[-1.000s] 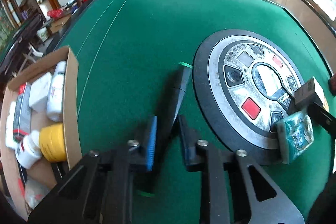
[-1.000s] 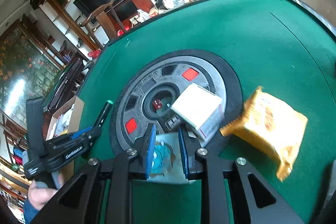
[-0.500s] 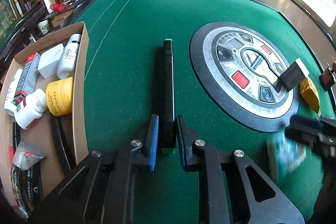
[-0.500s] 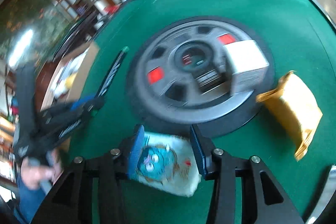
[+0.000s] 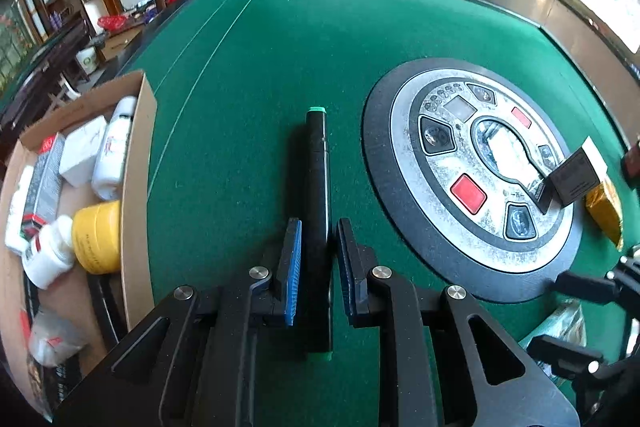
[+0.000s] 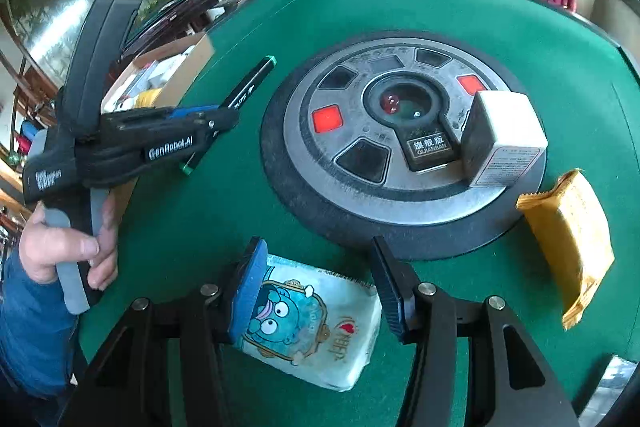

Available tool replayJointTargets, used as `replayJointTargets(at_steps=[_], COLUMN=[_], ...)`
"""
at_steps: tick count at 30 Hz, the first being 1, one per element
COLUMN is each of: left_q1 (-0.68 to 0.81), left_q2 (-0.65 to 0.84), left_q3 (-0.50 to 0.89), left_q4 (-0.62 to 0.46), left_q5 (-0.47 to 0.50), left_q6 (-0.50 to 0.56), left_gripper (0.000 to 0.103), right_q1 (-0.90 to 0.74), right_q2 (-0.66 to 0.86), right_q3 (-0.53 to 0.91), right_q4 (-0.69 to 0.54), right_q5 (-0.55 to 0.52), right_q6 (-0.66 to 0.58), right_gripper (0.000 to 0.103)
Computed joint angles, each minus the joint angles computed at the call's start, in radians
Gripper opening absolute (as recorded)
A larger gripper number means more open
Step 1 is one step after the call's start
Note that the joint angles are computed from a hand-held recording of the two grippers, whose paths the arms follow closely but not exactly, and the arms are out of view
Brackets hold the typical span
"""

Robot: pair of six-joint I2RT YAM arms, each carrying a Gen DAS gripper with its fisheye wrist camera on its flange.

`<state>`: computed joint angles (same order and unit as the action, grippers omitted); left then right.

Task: Organize objects
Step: 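Hold the marker in the left gripper while the right lifts the tissue pack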

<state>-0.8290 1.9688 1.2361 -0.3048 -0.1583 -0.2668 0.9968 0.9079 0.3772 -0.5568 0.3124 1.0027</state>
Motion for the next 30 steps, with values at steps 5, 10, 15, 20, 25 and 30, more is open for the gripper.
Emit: replayJointTargets(at_steps=[5,10,15,20,25,30], left_q1=[0.006,-0.013,-0.016,-0.018,-0.02,-0.023], left_q2=[-0.042,-0.036,-0.033,-0.036,-0.034,-0.031], left_q3=[-0.065,-0.064,-0.07,-0.078,-0.079,-0.075], left_q4=[0.034,0.045,0.062,0.073,0.077,0.077], left_q5=[0.013,-0.017,-0.029,-0.041,-0.046,-0.048], left_q6=[-0.01,-0.011,0.0,0.005,0.002,-0.002], left_gripper=[0.017,0.017,0.017,0.017,0.017,0.017], right_q1=[0.254,0.523,0.72,0.922,1.001,0.941], right_q2=[0.095,0.224,0.258,0.31,0.388,0.536], right_q3=[0.092,0.172,0.205,0.268,0.322,0.411], right_q4=[-0.133,-0.2,-0.263,-0.404,-0.405,-0.486], right_q5=[0.044,0.1,0.108,0.141,0.077,0.022], right_q6=[0.13,0.263,0.379,0.586,0.564,0.504], right_gripper=[0.056,0.056,0.056,0.056,0.056,0.056])
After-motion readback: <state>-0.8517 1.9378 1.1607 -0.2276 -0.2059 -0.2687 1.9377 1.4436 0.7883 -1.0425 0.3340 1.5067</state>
